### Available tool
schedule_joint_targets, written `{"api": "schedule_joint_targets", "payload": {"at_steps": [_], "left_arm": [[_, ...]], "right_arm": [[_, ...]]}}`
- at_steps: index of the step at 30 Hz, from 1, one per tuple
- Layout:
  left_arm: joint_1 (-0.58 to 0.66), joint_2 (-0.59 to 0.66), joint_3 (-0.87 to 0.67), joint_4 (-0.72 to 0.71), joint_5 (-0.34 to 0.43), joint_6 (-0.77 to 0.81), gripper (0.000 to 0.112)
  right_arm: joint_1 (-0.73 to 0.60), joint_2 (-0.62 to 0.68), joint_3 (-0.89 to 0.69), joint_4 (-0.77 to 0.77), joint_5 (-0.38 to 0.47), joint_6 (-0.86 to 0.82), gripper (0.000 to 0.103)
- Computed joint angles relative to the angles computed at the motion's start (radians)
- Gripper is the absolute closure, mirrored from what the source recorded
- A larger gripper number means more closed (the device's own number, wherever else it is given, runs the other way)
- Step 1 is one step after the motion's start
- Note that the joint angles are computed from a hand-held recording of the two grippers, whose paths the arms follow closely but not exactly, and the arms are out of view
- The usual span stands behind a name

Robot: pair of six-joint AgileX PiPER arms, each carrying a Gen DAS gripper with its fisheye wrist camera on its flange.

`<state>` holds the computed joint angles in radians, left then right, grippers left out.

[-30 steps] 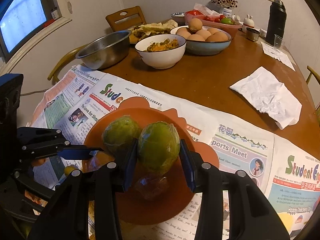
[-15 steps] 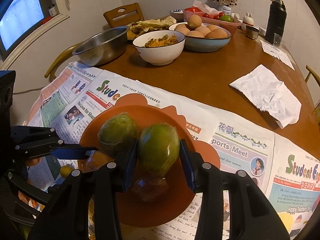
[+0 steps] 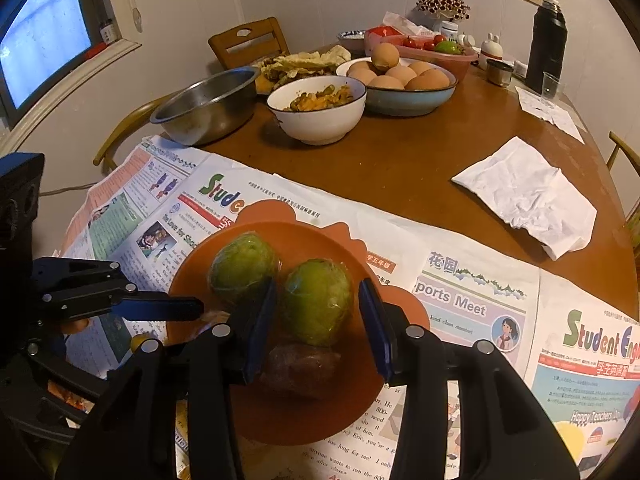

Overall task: Organize fruits
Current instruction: 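Lower both fruits onto the plate beside the others and open both tools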

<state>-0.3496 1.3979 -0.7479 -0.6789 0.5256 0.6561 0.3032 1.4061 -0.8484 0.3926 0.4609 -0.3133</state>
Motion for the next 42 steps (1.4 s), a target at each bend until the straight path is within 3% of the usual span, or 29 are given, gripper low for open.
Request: {"api": "schedule_joint_targets", "payload": {"at_steps": [8,17,21,35,42], "left_arm": [[0.0,-0.011,0.008,0.002,-0.002,-0.004,0.078],[0.005,-0.041,0.021,0.01,0.003,-0.019,0.073],[0.0,-0.057,0.023,0.024,0.003,-0.034,0.07],[0.022,-0.133,0.047,0.067,0.001,-0.102,0.045],[0.063,-0.184,0.063,0.08,0.003,-0.121,0.03]], "right_arm": [[-0.018,-0.046,0.022,0.028,0.003,-0.021,0.054],[-0.05,-0.107,0.049,0.084,0.005,-0.058,0.032],[-0.059,-0.129,0.057,0.078,0.004,-0.047,0.027],[-0.055,-0.225,0.076,0.013,0.013,0.03,0.01],[-0.042,-0.269,0.088,-0.041,0.016,0.094,0.009]]}}
